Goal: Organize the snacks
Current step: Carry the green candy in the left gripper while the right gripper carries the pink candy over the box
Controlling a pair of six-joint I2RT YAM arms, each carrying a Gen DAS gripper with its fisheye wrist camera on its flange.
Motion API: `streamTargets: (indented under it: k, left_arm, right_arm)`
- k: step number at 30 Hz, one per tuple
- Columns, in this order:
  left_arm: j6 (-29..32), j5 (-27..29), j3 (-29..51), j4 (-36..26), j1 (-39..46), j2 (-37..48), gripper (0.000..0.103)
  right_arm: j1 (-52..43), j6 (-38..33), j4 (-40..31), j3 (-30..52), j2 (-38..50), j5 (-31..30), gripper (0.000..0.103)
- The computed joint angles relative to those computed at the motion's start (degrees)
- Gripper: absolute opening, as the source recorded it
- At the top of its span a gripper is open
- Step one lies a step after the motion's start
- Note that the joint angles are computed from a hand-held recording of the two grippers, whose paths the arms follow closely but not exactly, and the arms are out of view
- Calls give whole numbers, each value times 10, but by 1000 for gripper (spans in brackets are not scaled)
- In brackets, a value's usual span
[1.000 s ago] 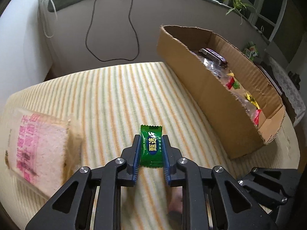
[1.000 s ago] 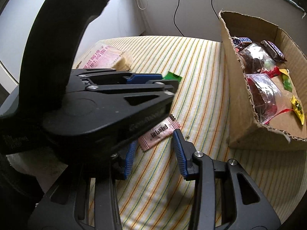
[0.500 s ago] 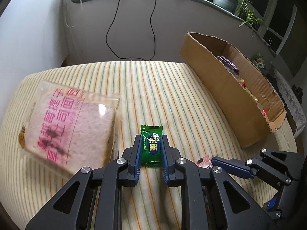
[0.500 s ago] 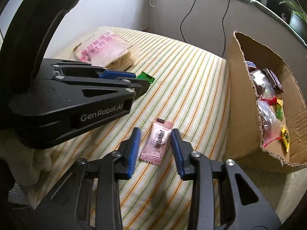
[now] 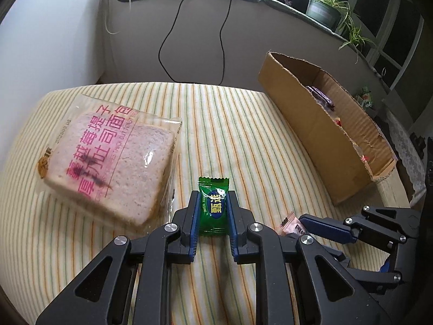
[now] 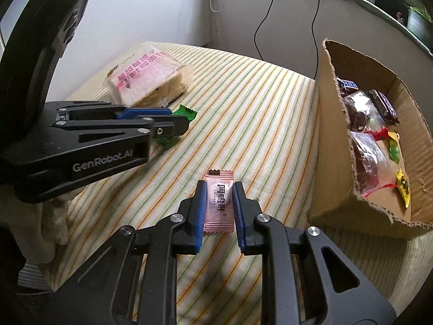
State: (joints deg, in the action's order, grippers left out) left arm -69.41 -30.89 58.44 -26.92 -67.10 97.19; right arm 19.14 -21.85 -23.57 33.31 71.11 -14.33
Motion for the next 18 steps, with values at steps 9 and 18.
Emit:
streamTargets:
  k: [9, 18]
  left_arm:
    - [-13, -31, 38, -35, -22, -5, 17]
    - [14, -44, 107, -50, -29, 20, 17]
  right_arm:
    - [-68, -36, -73, 23, -54, -72, 20]
    - [-184, -112, -169, 79, -82, -155, 20]
